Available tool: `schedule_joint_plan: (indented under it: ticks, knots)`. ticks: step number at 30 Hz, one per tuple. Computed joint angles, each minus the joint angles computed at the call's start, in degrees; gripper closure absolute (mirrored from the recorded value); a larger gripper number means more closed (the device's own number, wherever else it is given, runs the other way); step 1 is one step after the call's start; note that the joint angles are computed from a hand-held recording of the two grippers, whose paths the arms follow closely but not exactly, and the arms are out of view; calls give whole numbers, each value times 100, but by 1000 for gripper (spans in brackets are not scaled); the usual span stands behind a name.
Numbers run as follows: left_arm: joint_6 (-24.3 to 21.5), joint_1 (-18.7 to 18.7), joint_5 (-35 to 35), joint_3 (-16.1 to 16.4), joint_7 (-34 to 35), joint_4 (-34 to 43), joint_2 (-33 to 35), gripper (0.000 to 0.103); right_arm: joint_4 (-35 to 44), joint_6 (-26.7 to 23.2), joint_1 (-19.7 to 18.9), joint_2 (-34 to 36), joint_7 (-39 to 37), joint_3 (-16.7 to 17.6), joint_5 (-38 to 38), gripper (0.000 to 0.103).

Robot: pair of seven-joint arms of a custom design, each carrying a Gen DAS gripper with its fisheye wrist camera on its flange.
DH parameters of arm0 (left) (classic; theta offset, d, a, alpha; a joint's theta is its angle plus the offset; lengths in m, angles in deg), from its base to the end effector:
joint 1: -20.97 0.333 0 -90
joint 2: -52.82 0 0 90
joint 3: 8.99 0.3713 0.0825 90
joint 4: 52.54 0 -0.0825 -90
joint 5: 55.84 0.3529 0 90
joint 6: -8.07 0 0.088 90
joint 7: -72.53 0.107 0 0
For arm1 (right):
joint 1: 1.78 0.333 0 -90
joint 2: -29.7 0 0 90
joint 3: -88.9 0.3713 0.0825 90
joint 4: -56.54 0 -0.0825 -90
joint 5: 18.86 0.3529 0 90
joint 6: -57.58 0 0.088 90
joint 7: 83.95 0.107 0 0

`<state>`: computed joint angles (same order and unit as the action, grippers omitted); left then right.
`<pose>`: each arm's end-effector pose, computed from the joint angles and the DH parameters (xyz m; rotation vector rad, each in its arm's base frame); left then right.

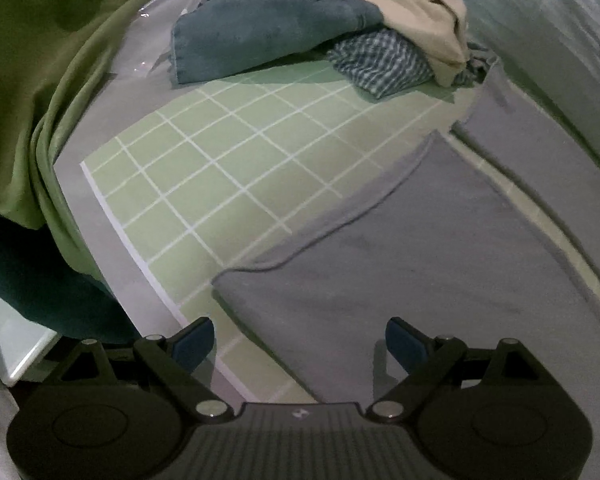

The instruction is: Fold clothes

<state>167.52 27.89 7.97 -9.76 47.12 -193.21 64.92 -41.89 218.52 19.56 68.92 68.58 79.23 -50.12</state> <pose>0.4725 0.0105 0.2953 -2.6458 0.6543 -0.2375 0.6898 0.1917 0.2976 -1.5847 2.2517 -0.5966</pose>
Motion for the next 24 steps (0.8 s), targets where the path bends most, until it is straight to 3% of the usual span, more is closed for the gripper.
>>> schedule_joint_plan:
  ticks: [7, 12, 15, 17, 20, 24]
  knots:
    - [192, 64, 473, 78, 306, 48, 122, 18, 32, -276, 242, -22, 380, -61, -76, 0]
    - [63, 7, 761, 109, -45, 82, 106, 31, 47, -354, 236, -27, 520, -17, -132, 0]
    - [-86, -8, 818, 94, -284, 91, 80, 51, 153, -464, 157, 9, 461, 86, -62, 0]
    - [-247, -17, 685, 57, -329, 107, 66, 78, 166, -437, 79, 13, 390, 153, -11, 0]
    - [-220, 9, 704, 67, -526, 116, 65, 98, 88, -210, -58, -15, 284, 235, 94, 1]
    - [-44, 50, 821, 106, -1085, 111, 63, 100, 61, 58, -162, 10, 305, 170, 260, 5]
